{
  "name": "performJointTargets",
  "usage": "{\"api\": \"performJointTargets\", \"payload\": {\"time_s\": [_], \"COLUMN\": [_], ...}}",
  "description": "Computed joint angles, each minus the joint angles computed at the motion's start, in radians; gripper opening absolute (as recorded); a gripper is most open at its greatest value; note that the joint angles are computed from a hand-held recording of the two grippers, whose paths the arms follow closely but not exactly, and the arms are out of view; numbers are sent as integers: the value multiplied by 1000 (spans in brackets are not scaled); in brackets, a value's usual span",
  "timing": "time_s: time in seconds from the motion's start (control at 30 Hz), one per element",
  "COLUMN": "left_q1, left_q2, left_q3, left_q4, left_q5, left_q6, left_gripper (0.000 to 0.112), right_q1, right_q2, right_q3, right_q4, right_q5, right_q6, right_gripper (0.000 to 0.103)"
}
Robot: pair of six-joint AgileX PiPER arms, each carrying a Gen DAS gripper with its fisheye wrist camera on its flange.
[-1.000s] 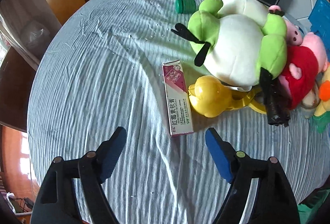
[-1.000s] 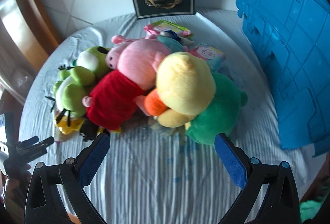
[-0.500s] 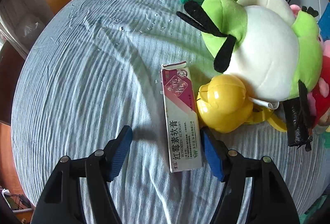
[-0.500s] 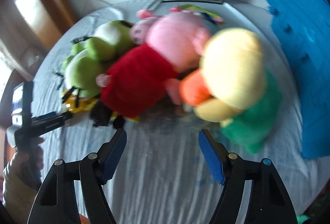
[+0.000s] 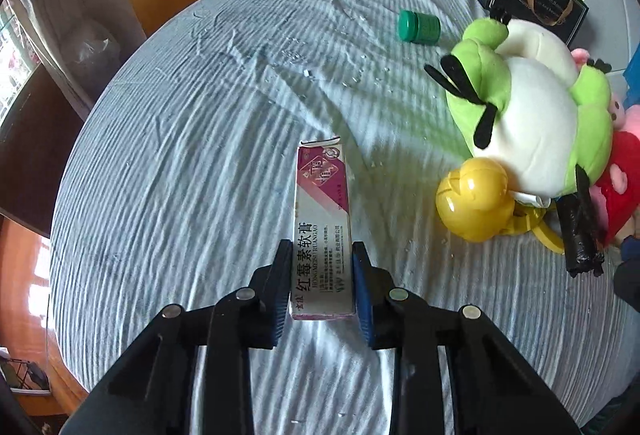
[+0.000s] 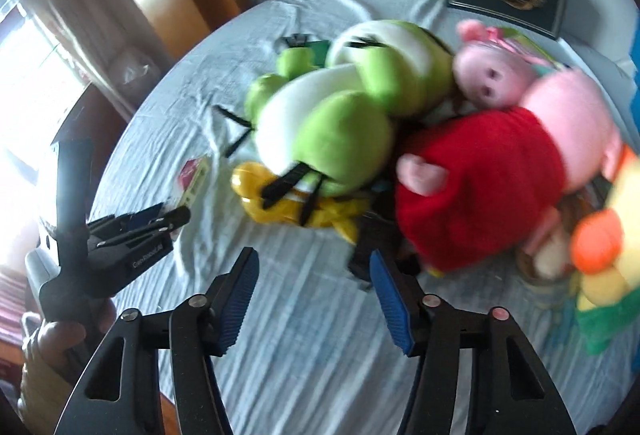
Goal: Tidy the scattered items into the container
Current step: 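Grasp the pink ointment box with the left tool while the right tool grasps the yellow duck, then lift the ointment box and yellow duck and carry both toward the blue crate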
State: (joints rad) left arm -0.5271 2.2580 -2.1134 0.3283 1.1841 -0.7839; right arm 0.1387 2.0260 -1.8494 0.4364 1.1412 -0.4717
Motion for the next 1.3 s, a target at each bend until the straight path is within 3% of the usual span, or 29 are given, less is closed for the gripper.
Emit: {"api": "performJointTargets", "payload": {"time_s": [0.07,0.3,0.43,0.67,0.83,0.93,1.17,1.3], "left_q1": [28,172,207,210,208,208,202,182], "left_q2": [-17,19,9,34,47,52,22,-11], "left_q3": [33,74,115,78,59,52,111,171], "left_q4": [-2,-89,-138,-154,-147,-144,-147,-138], "left_q5": [-35,-164,-234,-247,-243,-239,-275,-303], "left_q6": [47,256,315,364,355,361,342,312], "left_gripper": [28,28,28,28,28,28,28,28], "right_q1": [51,201,276,337,340,356,393,405], "right_q2": [13,66,84,76,54,82,39,-12], "right_q3": [-1,22,45,101,159,106,189,281], "right_q4": [-10,-98,-247,-467,-497,-535,-683,-707], "right_q5": [-42,-220,-349,-464,-527,-484,-515,-578], "right_q6": [39,230,381,571,632,662,751,762], "right_gripper": [49,49,48,45,47,49,50,40]}}
